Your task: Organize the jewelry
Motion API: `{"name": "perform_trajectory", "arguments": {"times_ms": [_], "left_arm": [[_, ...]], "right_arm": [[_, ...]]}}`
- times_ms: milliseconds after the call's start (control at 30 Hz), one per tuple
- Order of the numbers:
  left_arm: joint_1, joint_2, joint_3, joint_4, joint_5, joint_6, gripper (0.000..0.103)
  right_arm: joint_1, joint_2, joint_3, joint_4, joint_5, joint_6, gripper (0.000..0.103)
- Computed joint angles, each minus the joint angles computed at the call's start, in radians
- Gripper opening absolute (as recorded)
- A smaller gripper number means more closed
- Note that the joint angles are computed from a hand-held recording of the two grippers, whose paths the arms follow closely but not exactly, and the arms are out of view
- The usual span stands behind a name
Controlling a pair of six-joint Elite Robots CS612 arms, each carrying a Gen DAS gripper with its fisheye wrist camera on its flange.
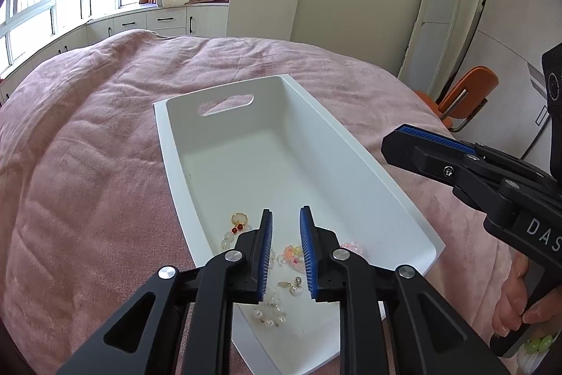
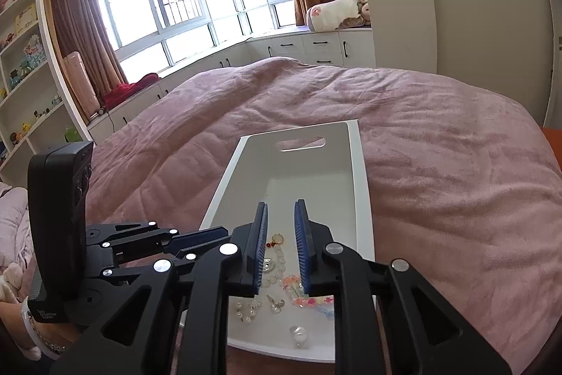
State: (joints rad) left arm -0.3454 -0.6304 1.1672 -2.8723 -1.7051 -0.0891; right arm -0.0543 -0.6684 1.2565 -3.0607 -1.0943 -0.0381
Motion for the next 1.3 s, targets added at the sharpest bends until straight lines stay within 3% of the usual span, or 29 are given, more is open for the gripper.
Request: {"name": "perform_trajectory", "arguments": {"times_ms": [100,333,567,733,1000,1300], "left_arm": [[-0.002,-0.003,0.007,-0.009,0.011,0.006,0.034],[-0.015,-0.019,0.031,-0.043,0.078,0.048,0.061],[-0.027,-0.043,0.065,-0.084,0.131,0.102,0.079],[-0.028,-0.067,0.106,-0.13,0.155,0.068,0.092],[-0.028,-0.103,0.191,-0.192,0.212,0.04,0.093],[-0.042,-0.125,0.27,-0.266,0.309,0.001,0.094]], "right_arm": [[0.002,-0.003,0.008,-0.024,-0.015,0.007,0.05],[0.008,-0.015,0.027,-0.074,-0.055,0.004,0.071],[0.018,-0.042,0.063,-0.155,-0.13,-0.017,0.098],[0.023,-0.069,0.104,-0.203,-0.189,-0.005,0.098],[0.034,-0.101,0.184,-0.276,-0.287,-0.036,0.098],[0.025,-0.106,0.258,-0.312,-0.28,0.015,0.098]]}}
